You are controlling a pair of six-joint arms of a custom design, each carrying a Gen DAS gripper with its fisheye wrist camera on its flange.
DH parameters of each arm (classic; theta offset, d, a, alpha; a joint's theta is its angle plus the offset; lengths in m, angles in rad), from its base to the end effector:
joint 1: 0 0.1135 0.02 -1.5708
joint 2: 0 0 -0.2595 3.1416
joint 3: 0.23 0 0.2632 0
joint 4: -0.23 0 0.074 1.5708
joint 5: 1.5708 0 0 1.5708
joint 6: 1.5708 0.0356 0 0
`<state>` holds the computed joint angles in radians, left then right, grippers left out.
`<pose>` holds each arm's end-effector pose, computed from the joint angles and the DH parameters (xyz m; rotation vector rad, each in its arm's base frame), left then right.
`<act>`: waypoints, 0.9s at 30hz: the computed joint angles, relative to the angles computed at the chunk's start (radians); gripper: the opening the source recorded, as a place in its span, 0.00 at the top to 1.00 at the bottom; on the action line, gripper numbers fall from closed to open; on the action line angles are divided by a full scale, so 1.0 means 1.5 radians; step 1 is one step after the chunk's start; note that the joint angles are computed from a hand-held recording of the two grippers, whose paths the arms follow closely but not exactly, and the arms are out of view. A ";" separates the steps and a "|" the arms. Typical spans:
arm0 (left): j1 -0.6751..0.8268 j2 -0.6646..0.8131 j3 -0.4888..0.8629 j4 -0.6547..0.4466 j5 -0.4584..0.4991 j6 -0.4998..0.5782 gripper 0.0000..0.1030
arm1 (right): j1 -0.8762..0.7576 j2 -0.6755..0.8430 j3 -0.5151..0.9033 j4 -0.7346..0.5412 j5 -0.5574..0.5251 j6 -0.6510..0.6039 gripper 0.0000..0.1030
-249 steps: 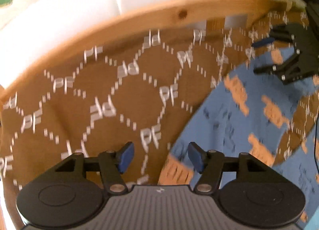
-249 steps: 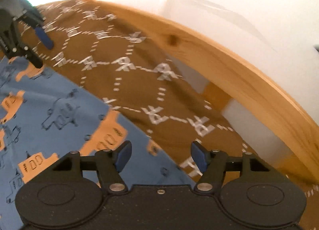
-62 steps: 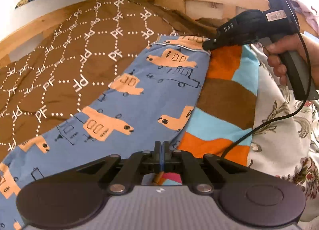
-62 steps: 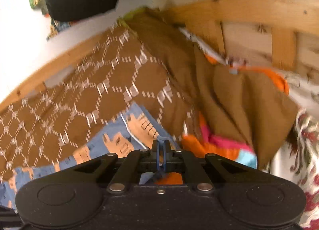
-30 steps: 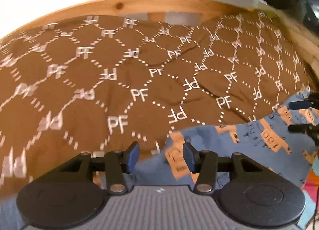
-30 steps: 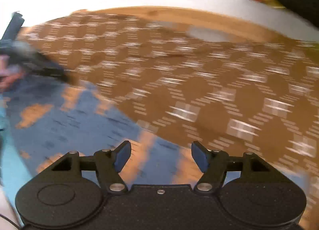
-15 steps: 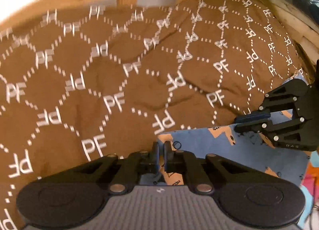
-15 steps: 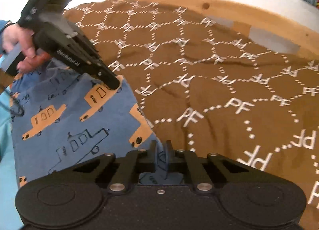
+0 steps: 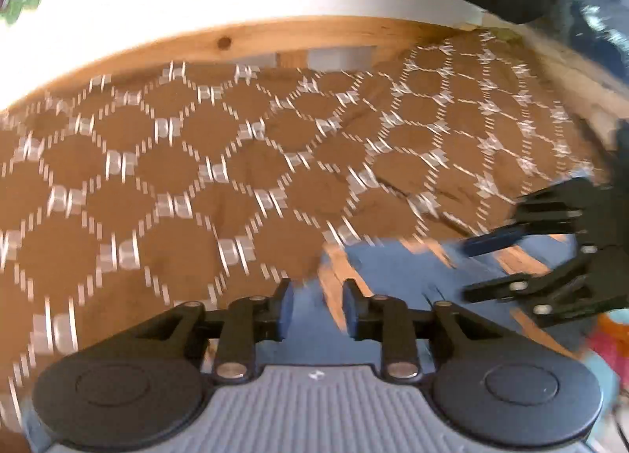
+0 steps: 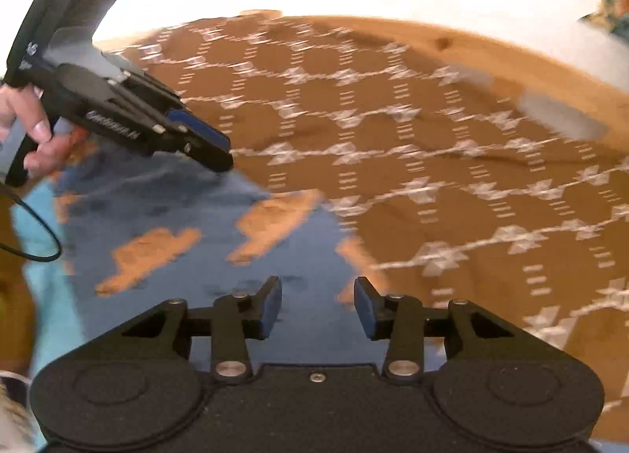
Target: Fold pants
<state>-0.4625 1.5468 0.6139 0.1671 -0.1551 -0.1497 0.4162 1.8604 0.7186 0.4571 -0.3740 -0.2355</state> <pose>0.2649 -0.1259 0.1271 0.2865 2.3108 -0.1261 0.3041 0.1486 0.0863 -0.9080 2.0588 0.5183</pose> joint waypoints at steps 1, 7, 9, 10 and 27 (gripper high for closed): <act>-0.003 -0.018 -0.024 -0.004 0.003 -0.013 0.62 | 0.013 0.007 0.004 -0.006 -0.007 0.006 0.57; 0.048 -0.055 -0.123 0.015 -0.074 -0.112 0.76 | 0.075 0.043 0.007 0.017 0.054 -0.019 0.48; 0.090 -0.120 -0.183 0.039 -0.046 -0.159 0.91 | 0.071 0.041 0.004 0.017 0.073 -0.001 0.47; 0.111 -0.165 -0.217 0.047 -0.022 -0.174 0.91 | 0.064 0.040 0.004 0.013 0.071 0.010 0.47; 0.232 -0.166 -0.230 0.141 0.049 -0.159 0.96 | 0.102 0.108 0.141 -0.034 0.109 0.040 0.50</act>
<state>-0.1141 1.2974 0.2685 0.3789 -0.0815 -0.3878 0.5697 2.0223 0.9303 0.4063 -0.2112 -0.1752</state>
